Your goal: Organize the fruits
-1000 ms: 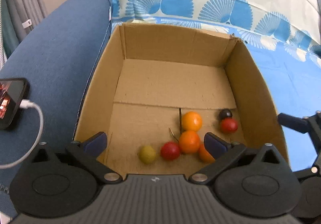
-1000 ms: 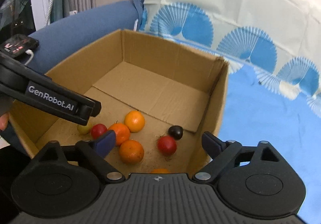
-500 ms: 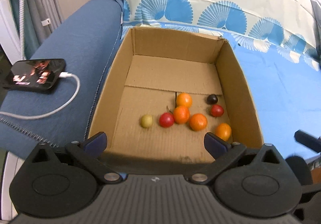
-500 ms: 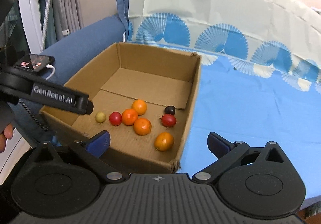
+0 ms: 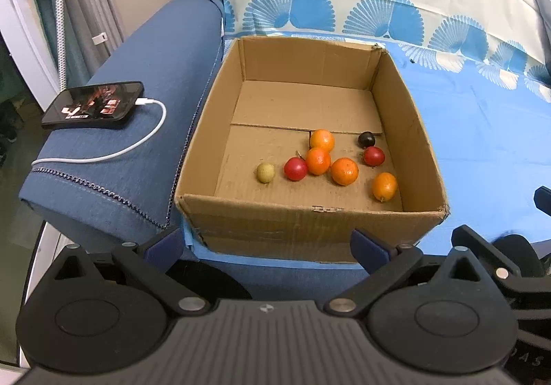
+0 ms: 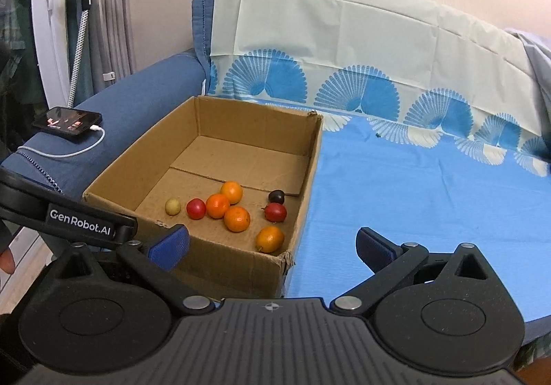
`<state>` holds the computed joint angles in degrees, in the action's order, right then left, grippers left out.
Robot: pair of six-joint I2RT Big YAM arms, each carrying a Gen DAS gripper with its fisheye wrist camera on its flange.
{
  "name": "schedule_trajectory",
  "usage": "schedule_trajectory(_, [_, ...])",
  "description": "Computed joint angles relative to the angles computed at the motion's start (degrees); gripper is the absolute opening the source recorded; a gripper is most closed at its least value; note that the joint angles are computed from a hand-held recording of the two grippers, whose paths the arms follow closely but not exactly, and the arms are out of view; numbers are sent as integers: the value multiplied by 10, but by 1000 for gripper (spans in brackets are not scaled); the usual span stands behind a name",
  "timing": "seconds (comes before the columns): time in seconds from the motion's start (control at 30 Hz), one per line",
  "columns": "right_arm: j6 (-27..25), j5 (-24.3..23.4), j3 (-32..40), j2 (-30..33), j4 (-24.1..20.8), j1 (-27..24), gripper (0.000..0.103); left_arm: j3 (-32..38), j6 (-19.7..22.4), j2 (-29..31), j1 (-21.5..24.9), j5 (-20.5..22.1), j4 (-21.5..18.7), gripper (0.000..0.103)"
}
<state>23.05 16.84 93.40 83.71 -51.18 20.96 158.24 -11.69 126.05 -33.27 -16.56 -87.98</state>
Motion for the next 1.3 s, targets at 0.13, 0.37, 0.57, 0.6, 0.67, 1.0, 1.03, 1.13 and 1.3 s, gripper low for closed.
schedule_trajectory(0.13, [-2, 3, -2, -5, 1, 3, 102, -24, -2, -16, -3, -8, 7, 103])
schedule_trajectory(0.37, [-5, 2, -2, -8, 1, 6, 102, -53, -13, -32, -2, -6, 14, 103])
schedule_trajectory(0.57, [-7, 0, 0, -8, -2, 7, 102, -73, -20, -43, -4, -27, 33, 103])
schedule_trajectory(0.6, [-8, -1, 0, -8, -2, 7, 102, -77, -22, -46, -5, -33, 37, 103])
schedule_trajectory(0.67, [-9, -1, 1, -7, -3, 8, 102, -62, -23, -38, -4, -25, 26, 103])
schedule_trajectory(1.0, [-9, -3, 1, -7, -3, 7, 102, -72, -15, -41, -3, -28, 27, 103])
schedule_trajectory(1.03, [-9, -4, 1, -7, -3, 8, 102, -75, -15, -43, -4, -29, 29, 103])
schedule_trajectory(1.13, [-12, -5, -1, -9, -2, 7, 102, -73, -13, -41, -5, -40, 29, 103])
schedule_trajectory(1.3, [-11, -5, -1, -9, -2, 7, 102, -44, -23, -26, -2, -38, 6, 103])
